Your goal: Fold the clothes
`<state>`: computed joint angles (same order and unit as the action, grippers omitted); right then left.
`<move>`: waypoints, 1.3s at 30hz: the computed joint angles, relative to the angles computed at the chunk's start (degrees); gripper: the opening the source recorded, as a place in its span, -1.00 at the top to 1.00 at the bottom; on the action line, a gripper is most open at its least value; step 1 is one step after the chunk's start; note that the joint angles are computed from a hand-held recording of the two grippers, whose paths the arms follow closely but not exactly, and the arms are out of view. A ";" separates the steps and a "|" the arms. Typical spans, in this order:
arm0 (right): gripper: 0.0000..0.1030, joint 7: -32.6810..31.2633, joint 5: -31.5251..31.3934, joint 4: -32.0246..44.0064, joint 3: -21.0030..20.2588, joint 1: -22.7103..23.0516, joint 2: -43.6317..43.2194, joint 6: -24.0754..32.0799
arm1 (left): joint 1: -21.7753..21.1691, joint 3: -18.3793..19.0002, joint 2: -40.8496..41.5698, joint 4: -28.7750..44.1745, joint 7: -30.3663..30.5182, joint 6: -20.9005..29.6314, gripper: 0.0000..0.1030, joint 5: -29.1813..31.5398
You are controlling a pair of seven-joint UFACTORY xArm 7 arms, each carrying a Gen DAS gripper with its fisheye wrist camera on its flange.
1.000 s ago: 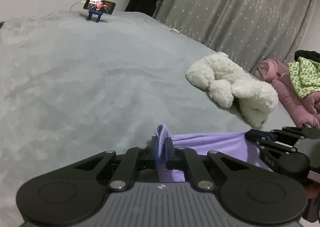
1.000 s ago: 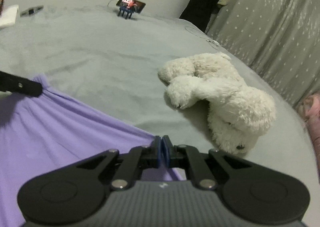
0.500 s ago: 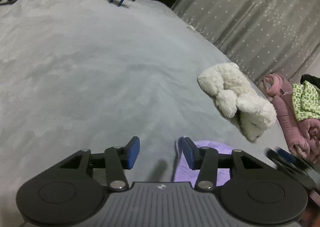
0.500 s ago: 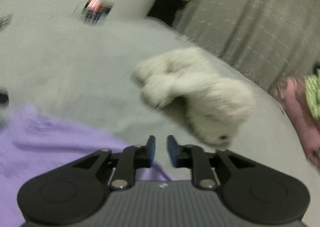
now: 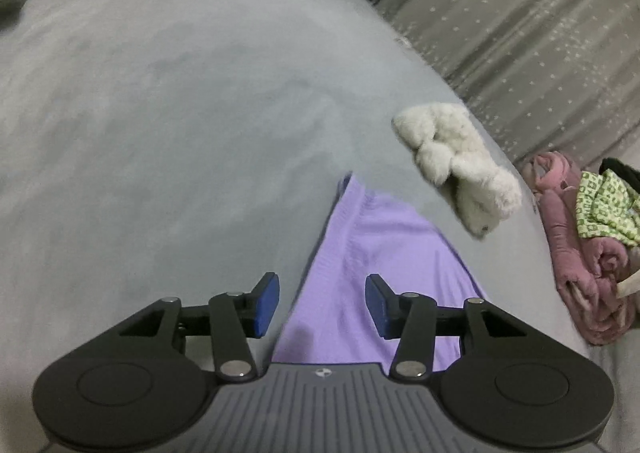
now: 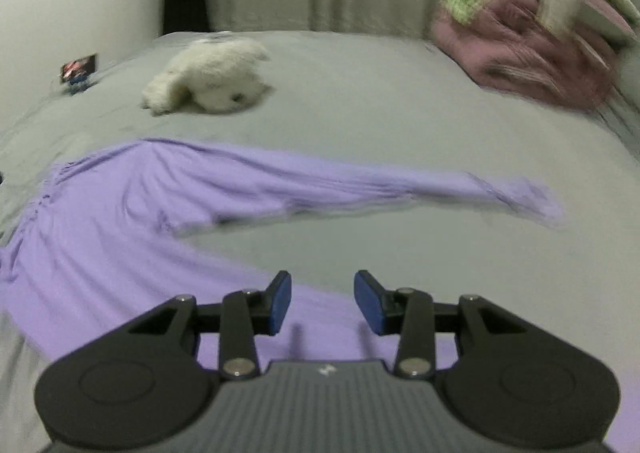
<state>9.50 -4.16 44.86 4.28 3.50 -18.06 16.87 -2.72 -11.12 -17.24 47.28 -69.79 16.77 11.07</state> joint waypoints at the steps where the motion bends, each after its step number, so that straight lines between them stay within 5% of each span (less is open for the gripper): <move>1: 0.28 0.08 1.01 -2.55 -0.93 0.03 -2.98 0.75 | -0.02 -0.58 -1.94 -2.15 -2.23 -0.43 0.09 -0.71; 5: 0.26 0.34 4.05 -10.63 -3.94 -1.23 -13.83 4.40 | -0.83 -2.53 -5.25 -8.25 -8.43 -4.98 -0.30 -4.57; 8: 0.25 1.34 6.37 -13.62 -6.37 -3.53 -18.92 6.74 | -2.24 -2.44 -0.51 -8.40 -10.43 -11.20 -0.32 -8.16; 11: 0.25 3.23 7.46 -14.91 -7.96 -7.28 -21.89 9.43 | 9.09 -12.46 2.50 -5.45 -20.53 -11.93 -0.28 0.67; 12: 0.25 3.97 7.32 -15.36 -8.11 -8.85 -22.54 10.09 | 11.28 -14.19 3.16 -3.95 -21.96 -10.15 -0.21 4.39; 14: 0.25 4.73 7.96 -15.95 -9.66 -10.84 -23.28 10.87 | 13.78 -16.12 4.52 -1.33 -24.13 -6.96 0.74 10.70; 17: 0.26 5.84 8.78 -16.36 -11.72 -14.19 -22.72 10.55 | 10.87 -12.03 4.45 -3.14 -24.33 -8.91 0.83 10.81; 26: 0.44 10.25 12.93 -17.97 -16.00 -21.39 -19.55 3.00 | 13.24 -10.18 -0.07 -6.17 -29.89 -9.41 0.92 18.26; 36: 0.51 8.37 15.21 -15.67 -17.00 -19.28 -13.51 -0.57 | 14.66 -10.91 -1.45 -6.31 -29.89 -9.41 0.92 19.81; 38: 0.88 6.90 18.27 -14.69 -19.60 -16.41 -12.85 -0.10 | 15.39 -11.13 -1.47 -6.30 -29.81 -9.89 0.92 19.96; 39: 0.88 6.03 19.99 -14.18 -20.88 -15.01 -12.53 0.18 | 15.80 -11.45 -1.64 -6.30 -29.76 -10.03 0.92 20.24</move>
